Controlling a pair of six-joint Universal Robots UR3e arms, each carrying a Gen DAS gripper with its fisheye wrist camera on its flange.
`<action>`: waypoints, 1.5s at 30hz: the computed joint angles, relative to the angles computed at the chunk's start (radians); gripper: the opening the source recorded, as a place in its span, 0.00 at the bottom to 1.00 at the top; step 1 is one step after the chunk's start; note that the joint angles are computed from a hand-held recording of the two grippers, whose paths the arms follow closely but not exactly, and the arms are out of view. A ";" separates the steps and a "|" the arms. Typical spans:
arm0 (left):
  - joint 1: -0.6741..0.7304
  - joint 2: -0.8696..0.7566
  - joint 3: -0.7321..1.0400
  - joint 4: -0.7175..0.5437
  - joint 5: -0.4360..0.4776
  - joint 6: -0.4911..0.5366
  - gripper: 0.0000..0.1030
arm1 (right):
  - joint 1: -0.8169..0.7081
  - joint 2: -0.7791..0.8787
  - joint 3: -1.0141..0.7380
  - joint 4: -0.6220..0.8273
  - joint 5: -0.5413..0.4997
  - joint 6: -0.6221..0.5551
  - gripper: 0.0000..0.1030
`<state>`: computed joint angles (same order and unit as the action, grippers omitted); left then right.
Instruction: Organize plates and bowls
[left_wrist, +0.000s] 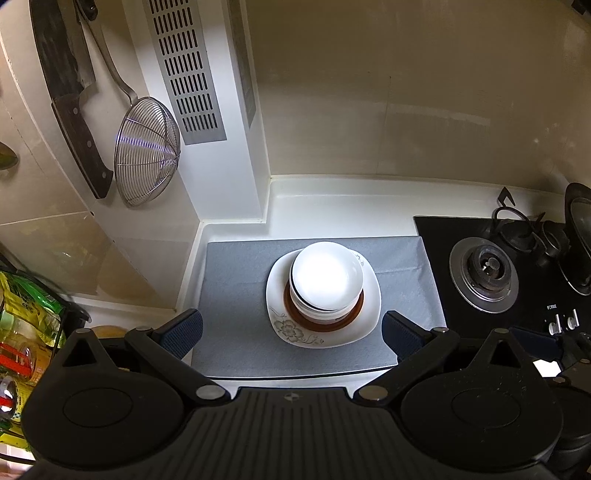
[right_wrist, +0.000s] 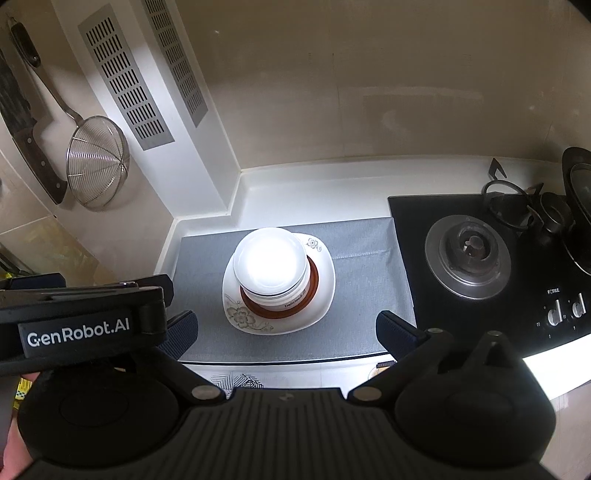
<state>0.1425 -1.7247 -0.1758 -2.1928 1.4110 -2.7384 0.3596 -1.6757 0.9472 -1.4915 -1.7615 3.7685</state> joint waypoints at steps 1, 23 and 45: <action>-0.002 0.000 -0.002 0.003 0.001 0.001 1.00 | -0.001 -0.001 0.000 0.001 0.001 -0.001 0.99; 0.024 0.065 -0.105 0.035 -0.039 0.036 1.00 | -0.006 -0.030 0.035 -0.010 0.005 -0.001 0.99; 0.037 0.118 -0.207 0.068 -0.049 0.053 1.00 | 0.024 -0.022 0.032 0.003 -0.015 0.024 0.99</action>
